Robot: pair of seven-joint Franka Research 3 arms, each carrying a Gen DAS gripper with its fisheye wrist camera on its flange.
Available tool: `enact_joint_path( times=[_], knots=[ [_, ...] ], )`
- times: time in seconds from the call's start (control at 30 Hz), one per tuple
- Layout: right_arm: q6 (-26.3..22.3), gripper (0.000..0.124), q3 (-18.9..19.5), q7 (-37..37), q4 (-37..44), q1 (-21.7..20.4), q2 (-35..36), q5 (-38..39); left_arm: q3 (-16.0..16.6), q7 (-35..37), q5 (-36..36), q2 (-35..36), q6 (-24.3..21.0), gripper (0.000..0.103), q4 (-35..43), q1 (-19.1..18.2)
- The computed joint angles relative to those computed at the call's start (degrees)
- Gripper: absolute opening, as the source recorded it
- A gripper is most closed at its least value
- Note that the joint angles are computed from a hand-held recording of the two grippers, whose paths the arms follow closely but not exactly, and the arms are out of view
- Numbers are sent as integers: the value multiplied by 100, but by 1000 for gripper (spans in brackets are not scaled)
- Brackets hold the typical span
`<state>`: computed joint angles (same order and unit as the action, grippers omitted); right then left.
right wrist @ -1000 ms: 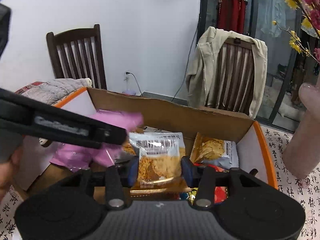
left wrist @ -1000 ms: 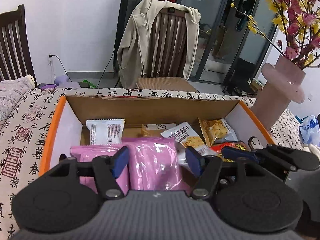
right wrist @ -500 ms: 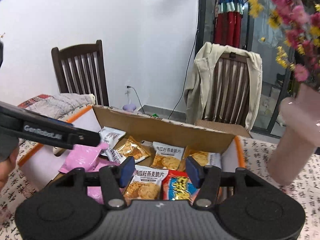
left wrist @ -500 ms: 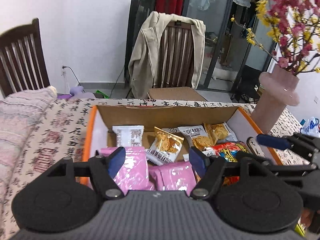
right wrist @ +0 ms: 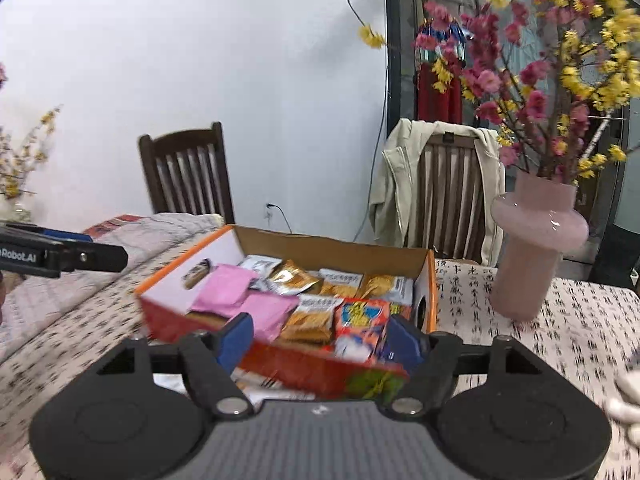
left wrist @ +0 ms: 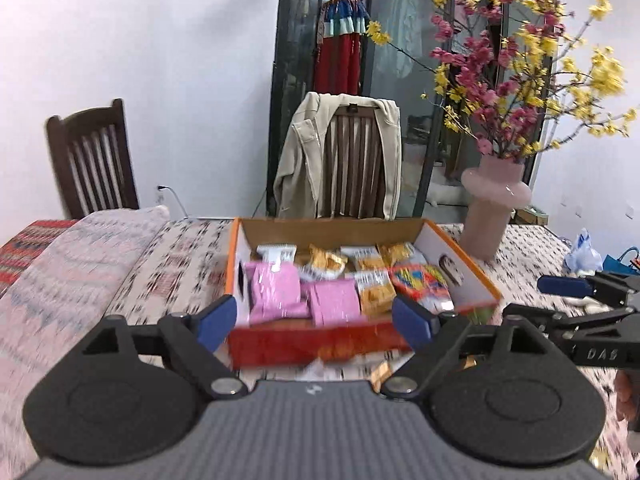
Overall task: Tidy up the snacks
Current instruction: 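Withdraw both tools from the box back over the remaining snacks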
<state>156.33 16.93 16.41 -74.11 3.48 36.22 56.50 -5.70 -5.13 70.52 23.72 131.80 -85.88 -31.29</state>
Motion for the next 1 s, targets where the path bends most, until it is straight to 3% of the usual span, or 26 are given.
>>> enact_joint_path(
  times=[0.1, 0.2, 0.4, 0.73, 1.0],
  knots=[
    [-14, 75, 365, -953, -1066, -500, -713, 949, -114, -516, 203, -288, -319, 87, -504, -276],
    [-161, 82, 443, -1882, -1890, -780, -1325, 1860, -313, -1002, 304, -490, -672, 87, -892, -429],
    [-722, 84, 170, -2964, -3254, -977, -2312, 3111, -706, -1631, 180, -651, -1545, 87, -1279, -710],
    [-1365, 88, -633, -3404, -4714, -622, -3164, 3473, -1026, -1803, -240, -629, -2015, 88, -1396, -957],
    [-1923, 89, -1315, -3605, -5145, -249, -3442, 3542, -1024, -1793, -432, -435, -2319, 88, -1174, -1208]
  ],
)
